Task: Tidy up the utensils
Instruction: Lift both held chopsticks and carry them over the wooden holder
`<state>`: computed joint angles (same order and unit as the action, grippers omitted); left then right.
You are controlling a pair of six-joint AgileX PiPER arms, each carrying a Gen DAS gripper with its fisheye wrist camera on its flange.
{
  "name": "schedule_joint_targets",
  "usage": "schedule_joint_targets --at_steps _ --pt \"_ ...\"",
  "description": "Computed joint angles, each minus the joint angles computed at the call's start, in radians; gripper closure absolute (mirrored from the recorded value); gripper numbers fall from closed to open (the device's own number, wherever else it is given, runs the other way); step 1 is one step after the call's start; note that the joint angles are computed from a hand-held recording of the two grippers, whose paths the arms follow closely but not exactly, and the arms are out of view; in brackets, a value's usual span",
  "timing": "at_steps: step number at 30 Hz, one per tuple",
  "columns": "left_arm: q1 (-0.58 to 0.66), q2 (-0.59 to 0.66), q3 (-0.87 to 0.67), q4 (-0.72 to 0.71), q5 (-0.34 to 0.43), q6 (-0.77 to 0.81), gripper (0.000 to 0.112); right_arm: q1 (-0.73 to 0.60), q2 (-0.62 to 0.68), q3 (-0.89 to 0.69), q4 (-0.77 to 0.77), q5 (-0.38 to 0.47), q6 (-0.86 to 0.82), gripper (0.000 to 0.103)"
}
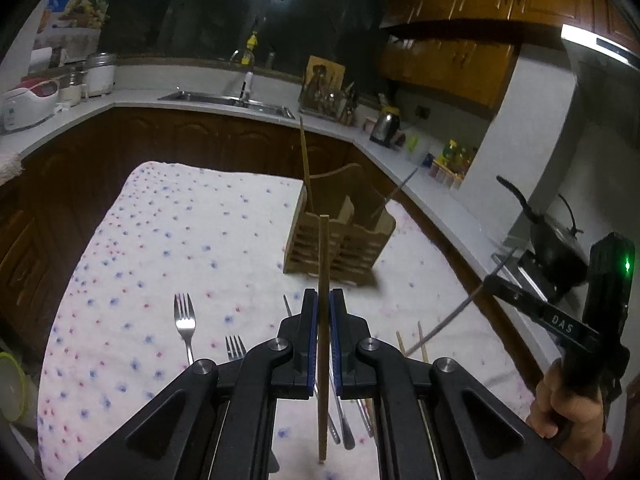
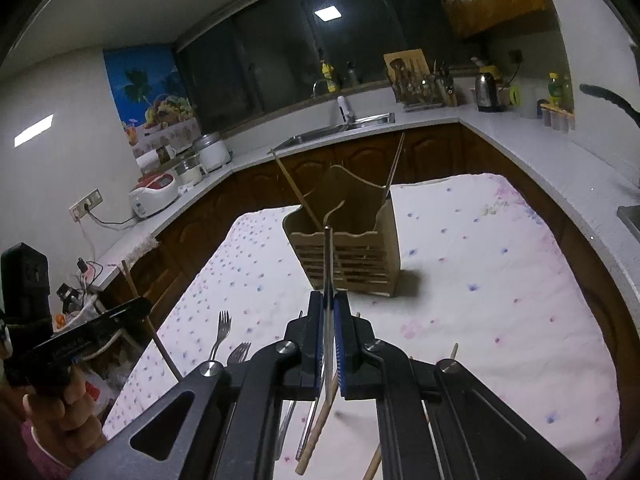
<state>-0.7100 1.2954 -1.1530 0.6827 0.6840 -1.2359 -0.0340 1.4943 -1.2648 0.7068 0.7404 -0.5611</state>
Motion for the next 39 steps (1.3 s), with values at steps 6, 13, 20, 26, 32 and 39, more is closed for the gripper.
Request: schedule_joint_targets --at_steps 6,13,20,26,32,39 --pt "0.001 -0.011 0.009 0.058 0.001 -0.056 0.109 -0.004 -0.006 -0.004 0.007 0.001 -0.005 0.098" --pt "0.031 -0.002 0.002 0.078 -0.035 -0.072 0.109 -0.007 0.003 -0.027 0.024 -0.003 -0.013 0.098" --pt "0.074 0.016 -0.015 0.158 -0.092 -0.131 0.109 -0.012 0.035 -0.101 0.025 -0.014 0.005 0.098" --pt "0.131 0.064 -0.065 0.273 -0.155 -0.210 0.109 -0.021 0.099 -0.225 0.025 -0.022 0.026 0.098" --pt "0.207 0.178 -0.167 0.401 -0.246 -0.299 0.109 -0.026 0.225 -0.439 0.012 -0.025 0.084 0.098" --pt "0.292 0.396 -0.350 0.591 -0.313 -0.485 0.109 -0.014 0.417 -0.732 -0.062 -0.007 0.200 0.098"
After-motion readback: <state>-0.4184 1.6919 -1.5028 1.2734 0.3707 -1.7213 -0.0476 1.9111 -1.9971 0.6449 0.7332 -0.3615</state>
